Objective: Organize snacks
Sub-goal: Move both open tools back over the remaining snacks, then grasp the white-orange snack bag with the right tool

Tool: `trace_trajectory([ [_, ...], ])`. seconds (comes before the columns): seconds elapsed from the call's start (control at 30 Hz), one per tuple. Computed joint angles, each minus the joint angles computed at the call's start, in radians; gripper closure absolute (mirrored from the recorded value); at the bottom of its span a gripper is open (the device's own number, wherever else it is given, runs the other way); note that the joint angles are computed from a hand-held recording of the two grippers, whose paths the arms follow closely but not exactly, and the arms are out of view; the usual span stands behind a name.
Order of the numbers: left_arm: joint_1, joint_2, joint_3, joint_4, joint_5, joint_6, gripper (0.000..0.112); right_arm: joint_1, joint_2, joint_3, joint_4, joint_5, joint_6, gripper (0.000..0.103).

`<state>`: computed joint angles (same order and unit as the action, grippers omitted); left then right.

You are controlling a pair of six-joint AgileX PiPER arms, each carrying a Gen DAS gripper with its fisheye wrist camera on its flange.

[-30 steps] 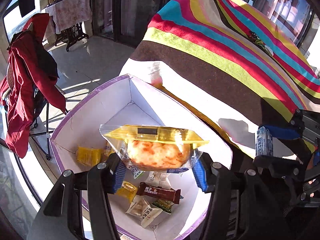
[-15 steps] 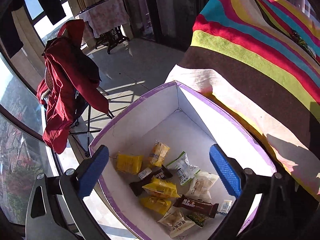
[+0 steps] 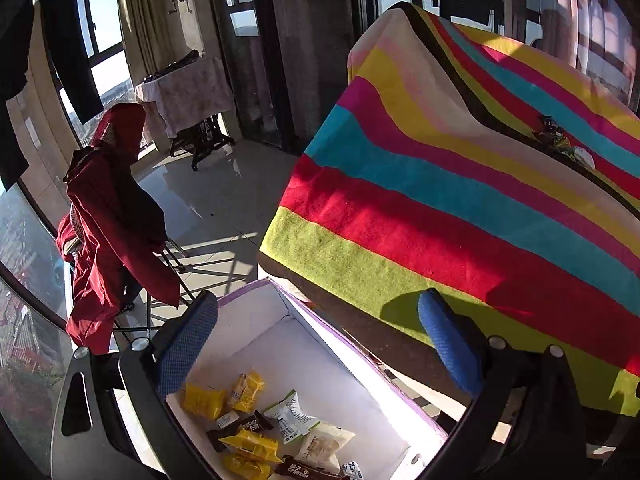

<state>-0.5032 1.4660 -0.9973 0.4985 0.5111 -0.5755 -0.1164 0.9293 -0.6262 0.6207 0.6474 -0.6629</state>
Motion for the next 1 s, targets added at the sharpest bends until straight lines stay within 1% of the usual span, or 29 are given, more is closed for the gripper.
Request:
trace_trajectory([
  [0.1,-0.092,0.126,-0.183,-0.182,0.039,0.187,0.012,-0.208,0.012,0.010,0.086,0.060,-0.130,0.017],
  [0.17,-0.150,0.214,-0.302,-0.285,0.033,0.309,0.012,-0.339,0.042,0.002,0.121,0.092,-0.209,0.017],
  [0.23,-0.203,0.321,-0.440,-0.340,0.031,0.380,0.012,-0.452,0.092,-0.021,0.136,0.109,-0.279,0.017],
  [0.3,-0.231,0.434,-0.585,-0.436,0.037,0.462,0.012,-0.518,0.159,-0.052,0.125,0.096,-0.309,0.017],
  [0.37,-0.244,0.560,-0.766,-0.532,0.104,0.524,0.012,-0.552,0.233,-0.095,0.095,0.064,-0.296,0.017],
  [0.43,-0.257,0.661,-0.915,-0.560,0.166,0.503,0.012,-0.582,0.318,-0.154,0.066,0.041,-0.260,0.017],
  [0.5,-0.249,0.725,-1.008,-0.617,0.209,0.509,0.012,-0.614,0.401,-0.218,0.078,0.038,-0.252,0.017],
  [0.53,-0.240,0.744,-1.022,-0.657,0.213,0.522,0.012,-0.625,0.437,-0.250,0.090,0.035,-0.260,0.017],
  [0.6,-0.226,0.781,-1.075,-0.692,0.264,0.524,0.012,-0.623,0.503,-0.318,0.083,0.013,-0.264,0.017],
  [0.63,-0.212,0.779,-1.068,-0.736,0.264,0.549,0.012,-0.624,0.540,-0.358,0.079,0.008,-0.277,0.017],
  [0.67,-0.199,0.768,-1.042,-0.775,0.244,0.565,0.012,-0.625,0.585,-0.405,0.078,0.011,-0.296,0.017],
  [0.73,-0.186,0.749,-0.996,-0.802,0.206,0.553,0.012,-0.623,0.686,-0.516,0.051,0.042,-0.295,0.017],
  [0.77,-0.186,0.744,-0.987,-0.798,0.199,0.548,0.012,-0.625,0.736,-0.575,0.040,0.071,-0.294,0.017],
  [0.87,-0.205,0.756,-1.015,-0.727,0.220,0.508,0.011,-0.621,0.874,-0.746,0.051,0.177,-0.328,0.017],
  [0.9,-0.211,0.761,-1.026,-0.705,0.229,0.497,0.011,-0.607,0.909,-0.797,0.031,0.197,-0.335,0.017],
  [0.93,-0.214,0.763,-1.030,-0.697,0.234,0.496,0.011,-0.588,0.934,-0.836,0.002,0.199,-0.340,0.017],
  [1.0,-0.213,0.767,-1.037,-0.703,0.238,0.503,0.011,-0.549,0.988,-0.926,-0.068,0.219,-0.353,0.017],
])
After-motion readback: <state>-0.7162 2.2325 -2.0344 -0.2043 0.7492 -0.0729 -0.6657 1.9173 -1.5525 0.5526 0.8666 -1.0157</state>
